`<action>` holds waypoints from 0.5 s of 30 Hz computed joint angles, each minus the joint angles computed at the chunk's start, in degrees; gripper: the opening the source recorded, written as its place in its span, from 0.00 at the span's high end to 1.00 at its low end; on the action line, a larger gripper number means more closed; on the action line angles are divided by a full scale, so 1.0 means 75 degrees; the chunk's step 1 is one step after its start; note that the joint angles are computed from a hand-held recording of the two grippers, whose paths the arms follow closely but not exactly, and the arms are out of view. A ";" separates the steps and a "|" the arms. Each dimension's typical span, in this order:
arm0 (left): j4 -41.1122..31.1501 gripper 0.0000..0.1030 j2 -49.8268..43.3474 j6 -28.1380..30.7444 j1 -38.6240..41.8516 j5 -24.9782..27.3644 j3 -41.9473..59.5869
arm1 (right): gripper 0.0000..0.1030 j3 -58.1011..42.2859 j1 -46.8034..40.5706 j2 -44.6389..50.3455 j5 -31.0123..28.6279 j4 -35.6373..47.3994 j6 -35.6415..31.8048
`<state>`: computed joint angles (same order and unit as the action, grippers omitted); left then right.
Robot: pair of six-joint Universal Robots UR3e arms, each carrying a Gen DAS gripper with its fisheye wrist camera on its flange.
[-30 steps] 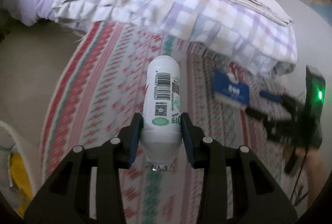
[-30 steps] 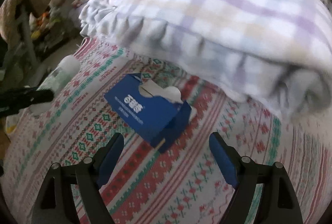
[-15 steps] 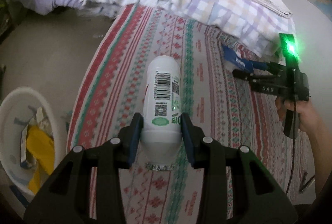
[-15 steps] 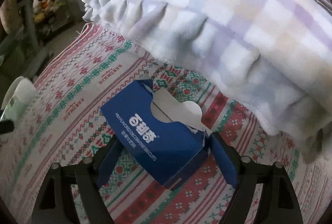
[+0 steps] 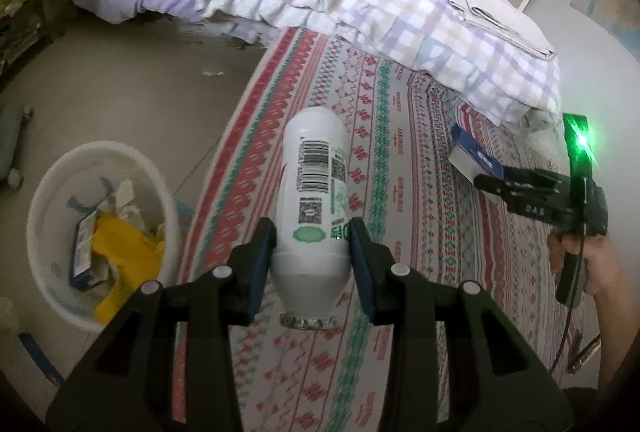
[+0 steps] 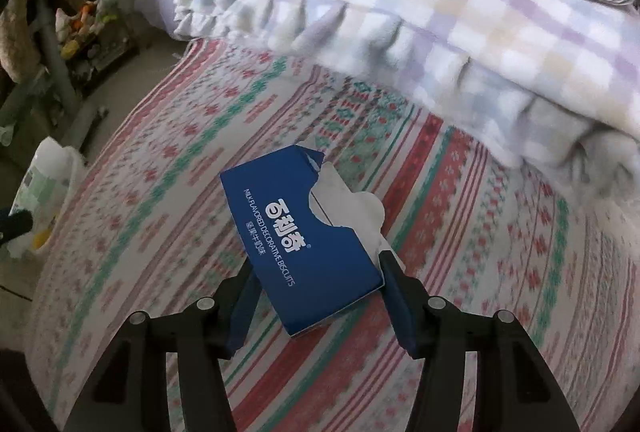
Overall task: Collect trash
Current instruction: 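Grasp the blue tissue box with the right tool while the left tool holds the bottle, then carry the bottle and tissue box to the wastebasket and open both tools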
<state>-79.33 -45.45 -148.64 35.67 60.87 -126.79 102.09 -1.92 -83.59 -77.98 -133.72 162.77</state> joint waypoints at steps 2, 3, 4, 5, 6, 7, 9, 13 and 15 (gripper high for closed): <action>-0.0782 0.61 0.0435 0.0562 0.0593 -0.0154 0.0065 | 0.43 0.0200 0.0196 -0.0335 -0.0144 0.0136 0.0172; -0.1258 0.61 0.0665 0.0926 0.0958 -0.0242 0.0124 | 0.43 0.0237 0.0273 -0.0485 -0.0193 0.0254 0.0234; -0.1798 0.61 0.0904 0.1362 0.1390 -0.0331 0.0203 | 0.43 0.0285 0.0401 -0.0594 -0.0274 0.0300 0.0335; -0.2216 0.61 0.1071 0.1704 0.1726 -0.0396 0.0279 | 0.43 0.0444 0.0468 -0.0868 -0.0319 0.0396 0.0381; -0.2848 0.61 0.1289 0.2271 0.2274 -0.0481 0.0409 | 0.43 0.0498 0.0555 -0.0995 -0.0356 0.0451 0.0443; -0.3172 0.61 0.1393 0.2577 0.2575 -0.0511 0.0487 | 0.43 0.0575 0.0642 -0.1140 -0.0377 0.0487 0.0516; -0.4091 0.61 0.1653 0.3501 0.3461 -0.0565 0.0701 | 0.43 0.0751 0.0742 -0.1492 -0.0332 0.0618 0.0667; -0.5992 0.61 0.1962 0.5431 0.5320 -0.0563 0.1271 | 0.43 0.0962 0.1122 -0.1834 -0.0357 0.0635 0.1132; -0.6925 0.61 0.2023 0.6456 0.6322 -0.0499 0.1578 | 0.43 0.0956 0.1286 -0.1901 -0.0415 0.0683 0.1280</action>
